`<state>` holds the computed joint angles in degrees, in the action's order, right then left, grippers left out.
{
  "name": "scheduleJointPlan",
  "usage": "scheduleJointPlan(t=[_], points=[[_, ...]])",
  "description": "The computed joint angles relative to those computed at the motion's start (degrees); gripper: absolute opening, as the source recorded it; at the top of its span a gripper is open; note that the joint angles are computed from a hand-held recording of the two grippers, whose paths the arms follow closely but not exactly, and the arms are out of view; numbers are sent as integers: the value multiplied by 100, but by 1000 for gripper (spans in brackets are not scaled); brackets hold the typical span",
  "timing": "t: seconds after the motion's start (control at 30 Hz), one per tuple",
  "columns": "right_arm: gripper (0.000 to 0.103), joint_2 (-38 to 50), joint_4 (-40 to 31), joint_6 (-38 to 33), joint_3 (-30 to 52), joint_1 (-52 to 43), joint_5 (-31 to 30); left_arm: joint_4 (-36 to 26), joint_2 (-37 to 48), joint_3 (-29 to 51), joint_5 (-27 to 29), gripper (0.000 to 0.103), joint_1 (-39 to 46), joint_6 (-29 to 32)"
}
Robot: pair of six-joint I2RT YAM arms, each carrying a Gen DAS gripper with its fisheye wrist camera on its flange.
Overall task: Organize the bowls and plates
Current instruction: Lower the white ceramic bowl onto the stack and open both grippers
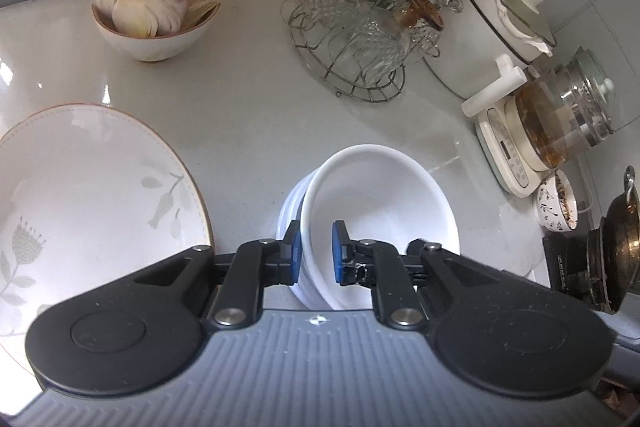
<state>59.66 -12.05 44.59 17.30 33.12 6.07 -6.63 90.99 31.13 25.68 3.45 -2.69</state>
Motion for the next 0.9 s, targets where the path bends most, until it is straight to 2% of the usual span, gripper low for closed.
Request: scheduleJointPlan(t=[0.07,0.13,0.17,0.2,0.23,0.27,0.6,0.87,0.9], points=[[16,17,-57,-32,43,-56,-42,-131,-66,39,-209,25,-89,-86],[18,-40,-278,-51,136,-128,-109,-252,-295,38,-301,41,-127,-62],[25,-125,-394,-36,163,-133,-100,-308,-434,27,-286,44,-117,-44],[36,-239,-498,-23,180,-138,-85,-405,-555,42,-271,46,-91,-14],[47,-330,-592,0,200,-129,-49,-511,-660,57,-259,46,-61,40],[50,-402,-681,19,233,-114,-11,-626,-761,87,-268,46,-60,76],[49,-878,-1441,114,578,13,261,-1308,-1299,237,-56,47,100,321],[49,-998,-1513,-130,533,-376,97,-1179,-1278,149,-128,47,131,379],[54,-995,-1488,-182,504,-451,32,-1132,-1247,136,-168,47,116,377]])
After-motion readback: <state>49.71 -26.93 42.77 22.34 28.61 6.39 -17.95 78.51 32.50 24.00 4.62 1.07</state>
